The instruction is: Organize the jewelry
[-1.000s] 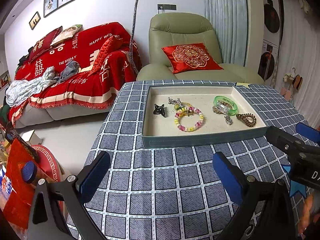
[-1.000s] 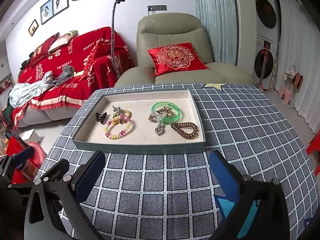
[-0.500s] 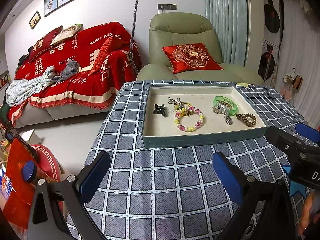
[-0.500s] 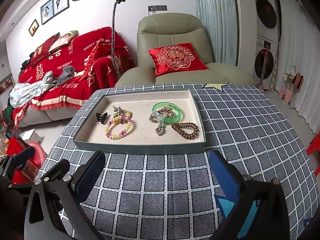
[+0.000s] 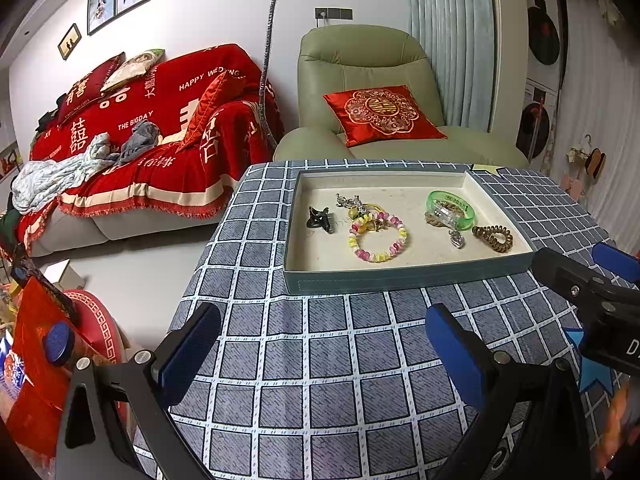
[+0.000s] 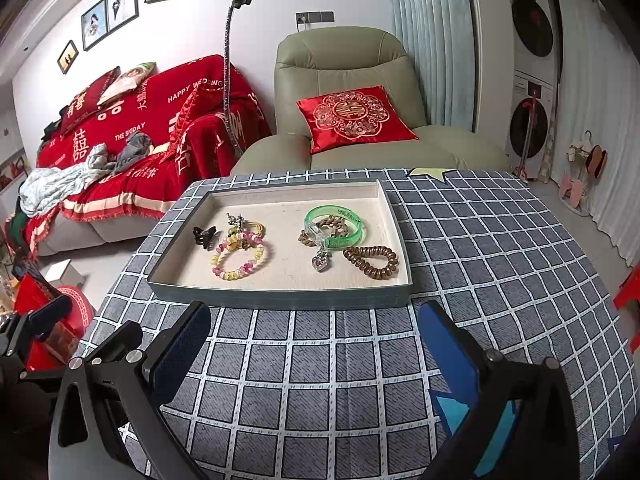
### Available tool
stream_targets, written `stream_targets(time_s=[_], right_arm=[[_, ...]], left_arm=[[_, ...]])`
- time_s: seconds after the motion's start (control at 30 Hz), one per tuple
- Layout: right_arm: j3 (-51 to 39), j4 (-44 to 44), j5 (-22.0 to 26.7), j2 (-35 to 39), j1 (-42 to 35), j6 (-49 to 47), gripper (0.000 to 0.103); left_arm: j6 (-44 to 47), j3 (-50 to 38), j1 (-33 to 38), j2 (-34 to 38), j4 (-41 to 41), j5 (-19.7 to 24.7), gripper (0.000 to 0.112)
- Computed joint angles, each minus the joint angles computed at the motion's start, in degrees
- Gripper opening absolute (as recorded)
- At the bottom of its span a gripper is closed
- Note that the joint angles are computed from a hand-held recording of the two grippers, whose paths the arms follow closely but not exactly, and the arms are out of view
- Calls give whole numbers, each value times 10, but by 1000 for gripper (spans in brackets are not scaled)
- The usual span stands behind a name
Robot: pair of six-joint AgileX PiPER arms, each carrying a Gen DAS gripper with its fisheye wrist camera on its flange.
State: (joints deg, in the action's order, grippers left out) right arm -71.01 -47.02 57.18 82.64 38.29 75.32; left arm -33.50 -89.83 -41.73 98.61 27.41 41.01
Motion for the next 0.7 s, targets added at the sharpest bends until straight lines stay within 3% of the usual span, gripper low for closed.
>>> stream_targets(time_s=[0.7], right_arm=[[-1, 3, 0, -1, 0, -2, 103]], left_arm=[[7, 7, 10, -1, -9, -4, 103]])
